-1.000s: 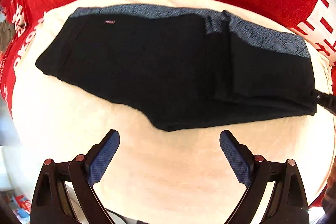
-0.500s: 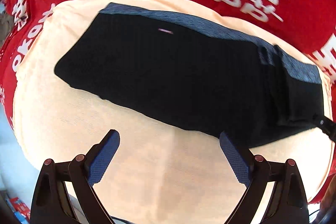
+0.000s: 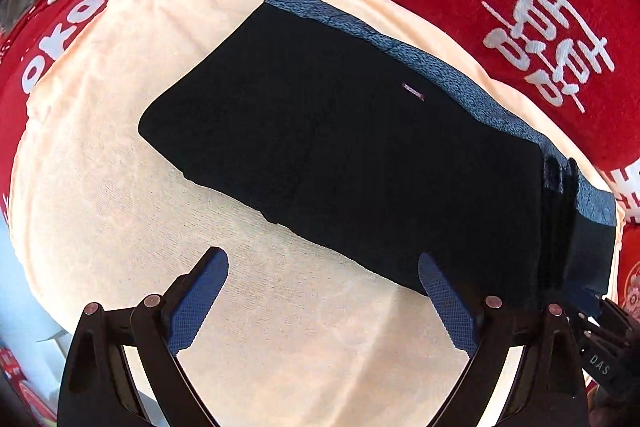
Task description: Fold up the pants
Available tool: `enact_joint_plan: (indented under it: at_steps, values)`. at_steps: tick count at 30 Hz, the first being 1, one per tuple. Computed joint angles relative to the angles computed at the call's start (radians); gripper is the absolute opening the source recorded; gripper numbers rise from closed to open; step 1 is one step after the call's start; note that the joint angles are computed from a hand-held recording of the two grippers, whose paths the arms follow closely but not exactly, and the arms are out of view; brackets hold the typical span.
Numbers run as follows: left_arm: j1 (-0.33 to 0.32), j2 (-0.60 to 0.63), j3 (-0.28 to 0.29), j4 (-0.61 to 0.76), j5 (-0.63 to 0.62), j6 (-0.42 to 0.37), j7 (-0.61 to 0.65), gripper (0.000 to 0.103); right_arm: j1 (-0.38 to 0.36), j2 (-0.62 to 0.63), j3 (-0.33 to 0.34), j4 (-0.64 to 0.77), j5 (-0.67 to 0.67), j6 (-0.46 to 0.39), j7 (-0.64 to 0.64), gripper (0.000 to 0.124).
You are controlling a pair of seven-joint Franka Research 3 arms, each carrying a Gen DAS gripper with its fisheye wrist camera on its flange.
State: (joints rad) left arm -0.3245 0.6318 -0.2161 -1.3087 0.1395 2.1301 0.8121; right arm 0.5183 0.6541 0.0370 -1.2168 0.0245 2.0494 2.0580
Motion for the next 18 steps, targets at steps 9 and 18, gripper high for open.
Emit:
enact_joint_plan:
  at_steps: [9, 18]
  values:
    - [0.044, -0.041, -0.007, -0.084, -0.035, 0.073, 0.017, 0.097, 0.018, 0.059, -0.008, 0.092, -0.023, -0.058, -0.007, 0.060]
    - [0.092, -0.091, 0.003, -0.188, -0.066, 0.179, -0.029, 0.097, 0.012, 0.068, -0.006, 0.100, -0.007, -0.052, -0.006, 0.062]
